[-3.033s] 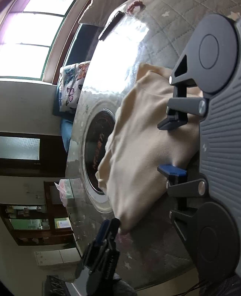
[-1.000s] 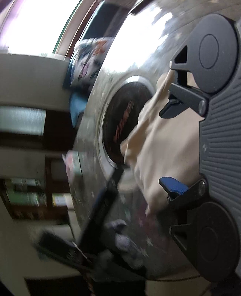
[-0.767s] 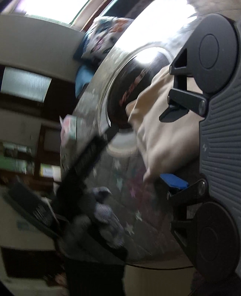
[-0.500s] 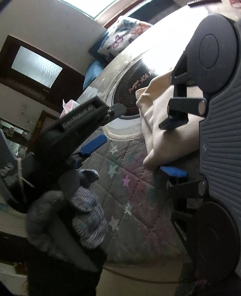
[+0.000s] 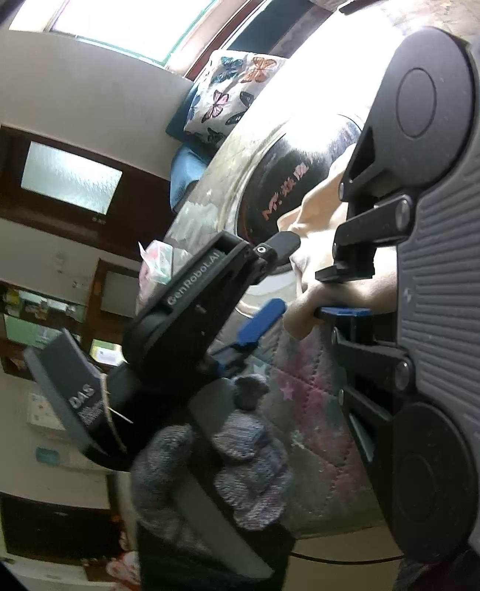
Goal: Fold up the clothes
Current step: 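Grasp the edge of the cream bundle with the left gripper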
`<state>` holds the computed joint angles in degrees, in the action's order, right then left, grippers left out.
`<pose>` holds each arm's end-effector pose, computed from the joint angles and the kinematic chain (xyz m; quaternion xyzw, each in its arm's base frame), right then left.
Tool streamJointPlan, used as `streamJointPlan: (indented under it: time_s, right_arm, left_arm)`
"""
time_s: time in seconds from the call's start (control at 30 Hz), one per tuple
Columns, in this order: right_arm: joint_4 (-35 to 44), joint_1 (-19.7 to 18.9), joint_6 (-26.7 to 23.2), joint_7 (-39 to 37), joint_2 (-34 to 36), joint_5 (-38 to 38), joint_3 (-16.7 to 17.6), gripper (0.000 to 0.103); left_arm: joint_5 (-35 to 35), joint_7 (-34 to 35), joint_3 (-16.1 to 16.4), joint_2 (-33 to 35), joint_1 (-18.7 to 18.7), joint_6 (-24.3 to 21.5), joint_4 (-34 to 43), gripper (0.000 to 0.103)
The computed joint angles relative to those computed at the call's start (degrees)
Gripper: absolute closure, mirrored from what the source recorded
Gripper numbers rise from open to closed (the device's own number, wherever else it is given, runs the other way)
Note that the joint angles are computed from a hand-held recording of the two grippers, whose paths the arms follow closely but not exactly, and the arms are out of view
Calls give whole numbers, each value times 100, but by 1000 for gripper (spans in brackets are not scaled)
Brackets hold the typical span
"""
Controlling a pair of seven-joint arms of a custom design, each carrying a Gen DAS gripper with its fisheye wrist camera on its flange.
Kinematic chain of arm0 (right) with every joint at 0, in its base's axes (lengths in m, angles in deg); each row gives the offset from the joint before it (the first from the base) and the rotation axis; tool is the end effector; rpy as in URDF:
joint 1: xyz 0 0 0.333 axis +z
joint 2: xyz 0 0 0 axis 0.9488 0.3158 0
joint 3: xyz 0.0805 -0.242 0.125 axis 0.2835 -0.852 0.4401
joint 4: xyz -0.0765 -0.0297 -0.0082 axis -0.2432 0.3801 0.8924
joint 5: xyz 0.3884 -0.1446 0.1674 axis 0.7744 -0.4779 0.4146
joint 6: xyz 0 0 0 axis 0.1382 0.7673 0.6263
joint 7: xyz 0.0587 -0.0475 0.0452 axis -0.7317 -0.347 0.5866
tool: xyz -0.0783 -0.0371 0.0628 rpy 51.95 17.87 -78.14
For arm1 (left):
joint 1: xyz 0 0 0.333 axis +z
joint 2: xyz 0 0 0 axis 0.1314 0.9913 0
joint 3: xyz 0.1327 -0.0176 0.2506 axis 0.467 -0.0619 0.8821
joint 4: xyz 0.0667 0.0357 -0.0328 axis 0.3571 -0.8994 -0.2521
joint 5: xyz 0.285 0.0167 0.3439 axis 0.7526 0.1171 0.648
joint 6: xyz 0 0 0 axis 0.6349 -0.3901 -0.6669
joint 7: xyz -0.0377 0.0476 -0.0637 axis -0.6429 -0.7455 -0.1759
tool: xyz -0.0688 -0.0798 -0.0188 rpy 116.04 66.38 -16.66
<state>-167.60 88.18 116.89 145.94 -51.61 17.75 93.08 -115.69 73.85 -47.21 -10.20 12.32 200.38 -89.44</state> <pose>0.5248 0.2943 0.2945 -0.8377 0.3064 -0.2661 0.3654 0.6547 -0.0824 0.2740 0.6765 -0.6017 0.4221 0.0462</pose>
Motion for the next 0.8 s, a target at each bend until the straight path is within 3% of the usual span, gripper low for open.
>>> streamJointPlan:
  time_s: [0.1, 0.23, 0.33, 0.37, 0.53, 0.67, 0.8]
  right_arm:
    - [-94, -298, 106, 360, -79, -363, 173, 92]
    - [-152, -460, 202, 735, -119, -795, 214, 92]
    - [-147, -461, 243, 903, -100, -963, 168, 92]
    - [-128, -440, 251, 927, -72, -965, 141, 92]
    - [-47, -949, 202, 1811, -50, -1896, 432, 91]
    - [-218, -948, 307, 2265, -227, -1938, 234, 89]
    - [-602, -242, 280, 1274, -460, -140, -447, 89]
  left_arm:
    - [36, -395, 7, 81, 24, -279, 83, 34]
    - [104, -815, 9, 246, 62, -533, 234, 67]
    - [131, -972, -16, 343, 110, -644, 319, 76]
    - [150, -961, -25, 346, 110, -603, 319, 84]
    - [237, -999, -50, 368, 143, -519, 311, 85]
    - [177, -884, -82, 366, 194, -519, 281, 86]
    - [186, -801, -84, 351, 191, -484, 259, 86]
